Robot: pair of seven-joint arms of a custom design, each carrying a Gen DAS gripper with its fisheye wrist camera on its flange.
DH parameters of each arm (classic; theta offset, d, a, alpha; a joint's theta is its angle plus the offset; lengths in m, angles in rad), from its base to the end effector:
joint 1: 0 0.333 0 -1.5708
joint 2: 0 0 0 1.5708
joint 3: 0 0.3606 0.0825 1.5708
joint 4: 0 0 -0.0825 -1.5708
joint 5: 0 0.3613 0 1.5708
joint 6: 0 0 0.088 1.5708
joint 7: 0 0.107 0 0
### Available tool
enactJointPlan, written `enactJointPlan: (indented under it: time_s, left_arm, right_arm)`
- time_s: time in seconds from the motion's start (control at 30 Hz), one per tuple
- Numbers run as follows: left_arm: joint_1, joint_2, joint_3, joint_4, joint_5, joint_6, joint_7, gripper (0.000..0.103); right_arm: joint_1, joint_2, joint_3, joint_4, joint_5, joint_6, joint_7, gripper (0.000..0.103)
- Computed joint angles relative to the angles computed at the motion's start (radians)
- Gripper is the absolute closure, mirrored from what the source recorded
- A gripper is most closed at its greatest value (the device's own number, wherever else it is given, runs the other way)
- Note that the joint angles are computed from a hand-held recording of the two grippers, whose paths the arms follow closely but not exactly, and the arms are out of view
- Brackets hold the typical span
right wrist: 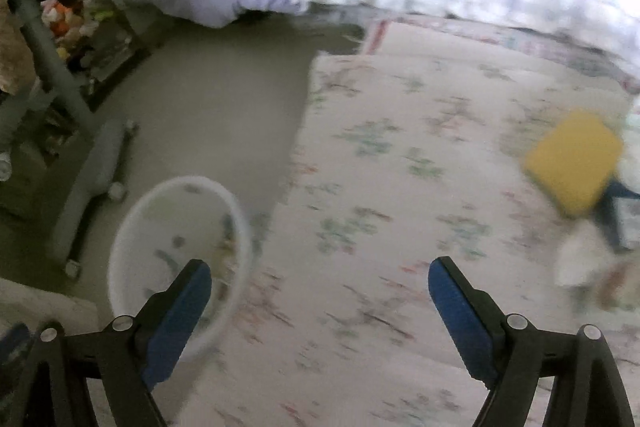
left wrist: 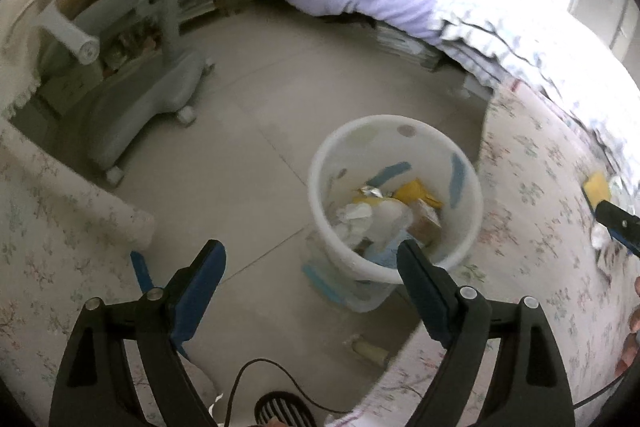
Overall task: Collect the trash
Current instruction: 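Open the right tool over the wastebasket to drop the milk carton, then move both tools back to the bed and grasp a white tissue with the left tool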
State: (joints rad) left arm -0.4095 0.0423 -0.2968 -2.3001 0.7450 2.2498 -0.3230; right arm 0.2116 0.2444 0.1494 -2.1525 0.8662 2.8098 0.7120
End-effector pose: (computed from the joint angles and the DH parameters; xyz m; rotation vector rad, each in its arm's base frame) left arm 0.3909 -0.3075 0.3883 -2.3635 1.1271 -0.2606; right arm 0.5604 0.1677 0.3791 -2.1487 1.3701 -0.1002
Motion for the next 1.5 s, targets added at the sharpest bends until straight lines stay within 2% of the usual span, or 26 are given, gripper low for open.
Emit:
enactJointPlan:
  time_s: [0.07, 0.17, 0.37, 0.6, 0.77, 0.93, 1.13, 1.4, 1.5]
  left_arm:
    - [-0.019, 0.029, -0.013, 0.044, 0.013, -0.035, 0.004, 0.013]
    - [-0.051, 0.086, -0.023, 0.114, 0.021, -0.039, 0.024, 0.013]
    - [-0.129, 0.206, -0.013, 0.276, 0.034, -0.071, 0.073, 0.013]
    - [-0.223, 0.344, 0.019, 0.46, 0.073, -0.046, 0.088, 0.012]
    - [-0.271, 0.477, 0.039, 0.621, 0.032, -0.03, 0.202, 0.012]
    - [-0.32, 0.602, 0.082, 0.794, -0.01, -0.043, 0.31, 0.012]
    - [-0.346, 0.721, 0.133, 0.959, -0.057, -0.006, 0.392, 0.013]
    - [-0.36, 0.8, 0.218, 1.086, -0.04, 0.055, 0.415, 0.013]
    - [-0.345, 0.808, 0.233, 1.081, -0.032, 0.124, 0.401, 0.013]
  right_arm:
    - [-0.018, -0.022, -0.014, -0.023, -0.003, -0.011, -0.019, 0.011]
    - [-0.049, -0.058, -0.039, -0.055, 0.001, -0.037, -0.066, 0.011]
    - [-0.101, -0.106, -0.091, -0.088, 0.032, -0.063, -0.147, 0.009]
    - [-0.172, -0.124, -0.141, -0.103, 0.124, -0.079, -0.289, 0.007]
    - [-0.225, -0.098, -0.175, -0.077, 0.125, -0.111, -0.298, 0.007]
    - [-0.271, -0.04, -0.194, -0.026, 0.105, -0.089, -0.246, 0.007]
    - [-0.323, 0.033, -0.204, 0.043, 0.023, -0.12, -0.108, 0.007]
    - [-0.359, 0.083, -0.21, 0.086, -0.126, -0.161, 0.05, 0.007]
    - [-0.37, 0.093, -0.202, 0.098, -0.149, -0.188, 0.077, 0.007]
